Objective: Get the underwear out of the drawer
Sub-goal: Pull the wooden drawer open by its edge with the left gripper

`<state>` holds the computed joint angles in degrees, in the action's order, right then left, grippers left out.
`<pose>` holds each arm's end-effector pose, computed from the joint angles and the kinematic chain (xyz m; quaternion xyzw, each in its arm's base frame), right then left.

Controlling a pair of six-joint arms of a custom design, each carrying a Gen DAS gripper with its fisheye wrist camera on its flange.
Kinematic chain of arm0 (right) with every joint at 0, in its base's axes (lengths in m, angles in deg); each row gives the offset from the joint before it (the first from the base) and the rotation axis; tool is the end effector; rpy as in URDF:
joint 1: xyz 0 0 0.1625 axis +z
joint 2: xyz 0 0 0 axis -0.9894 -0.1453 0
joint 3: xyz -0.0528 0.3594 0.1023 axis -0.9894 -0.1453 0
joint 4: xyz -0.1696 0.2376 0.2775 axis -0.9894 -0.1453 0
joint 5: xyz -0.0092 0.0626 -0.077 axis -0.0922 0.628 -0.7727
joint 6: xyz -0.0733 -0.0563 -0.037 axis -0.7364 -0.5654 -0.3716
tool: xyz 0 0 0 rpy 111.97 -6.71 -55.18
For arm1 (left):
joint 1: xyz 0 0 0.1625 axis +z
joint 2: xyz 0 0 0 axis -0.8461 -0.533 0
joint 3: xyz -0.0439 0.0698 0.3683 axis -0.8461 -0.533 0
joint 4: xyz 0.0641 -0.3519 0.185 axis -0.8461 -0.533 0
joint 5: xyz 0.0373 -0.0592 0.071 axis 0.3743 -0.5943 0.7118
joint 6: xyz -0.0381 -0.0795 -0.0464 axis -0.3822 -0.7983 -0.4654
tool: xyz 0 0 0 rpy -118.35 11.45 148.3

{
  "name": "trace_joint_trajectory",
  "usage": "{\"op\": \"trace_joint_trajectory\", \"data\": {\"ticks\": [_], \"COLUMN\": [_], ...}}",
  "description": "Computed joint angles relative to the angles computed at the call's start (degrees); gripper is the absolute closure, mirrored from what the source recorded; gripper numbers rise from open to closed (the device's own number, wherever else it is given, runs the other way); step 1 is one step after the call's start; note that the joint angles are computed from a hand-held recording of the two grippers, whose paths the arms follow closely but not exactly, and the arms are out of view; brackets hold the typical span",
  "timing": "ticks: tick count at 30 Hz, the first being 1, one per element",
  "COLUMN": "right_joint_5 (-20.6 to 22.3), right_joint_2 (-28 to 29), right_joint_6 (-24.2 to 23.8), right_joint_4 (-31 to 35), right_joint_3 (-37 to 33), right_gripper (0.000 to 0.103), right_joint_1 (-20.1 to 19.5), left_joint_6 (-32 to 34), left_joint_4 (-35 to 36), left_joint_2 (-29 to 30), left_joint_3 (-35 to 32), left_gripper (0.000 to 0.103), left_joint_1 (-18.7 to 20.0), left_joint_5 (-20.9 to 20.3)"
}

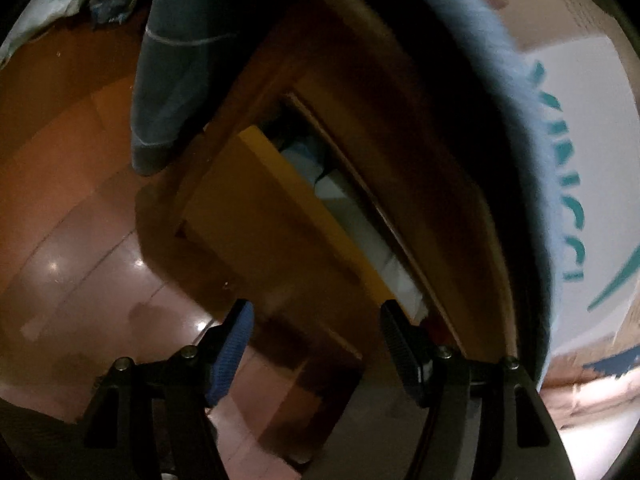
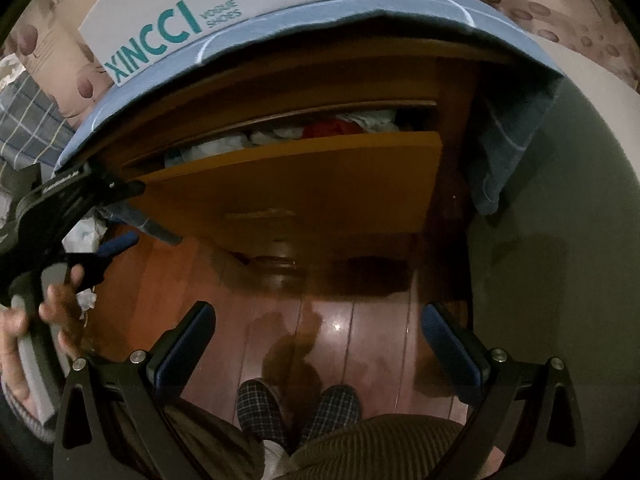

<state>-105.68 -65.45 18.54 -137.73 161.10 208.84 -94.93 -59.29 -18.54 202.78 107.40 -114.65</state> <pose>0.2846 -0.2834 0.1736 -0.1416 -0.8875 0.2791 0.3382 -0.1309 -0.4041 0.2516 -0.0564 0.9841 -0.1606 0.0500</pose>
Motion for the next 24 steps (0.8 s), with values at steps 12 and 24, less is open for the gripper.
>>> {"op": "trace_joint_trajectory", "data": {"ticks": [12, 24], "right_joint_5": [1.04, 1.26], "right_joint_2": [-1.87, -1.77], "right_joint_6": [0.09, 0.60], "right_joint_4": [-1.09, -0.09], "right_joint_3": [1.82, 1.44], "right_gripper": [0.001, 0.001], "right_joint_1": [-1.36, -1.50], "left_joint_6": [-5.18, -13.76], "left_joint_4": [-12.43, -16.81], "left_joint_2": [4.63, 9.29], "left_joint_3": [1.39, 0.56], "left_gripper": [0.024, 0.004], "left_joint_1": [4.81, 8.54], "left_joint_5": [-3.97, -7.53]}}
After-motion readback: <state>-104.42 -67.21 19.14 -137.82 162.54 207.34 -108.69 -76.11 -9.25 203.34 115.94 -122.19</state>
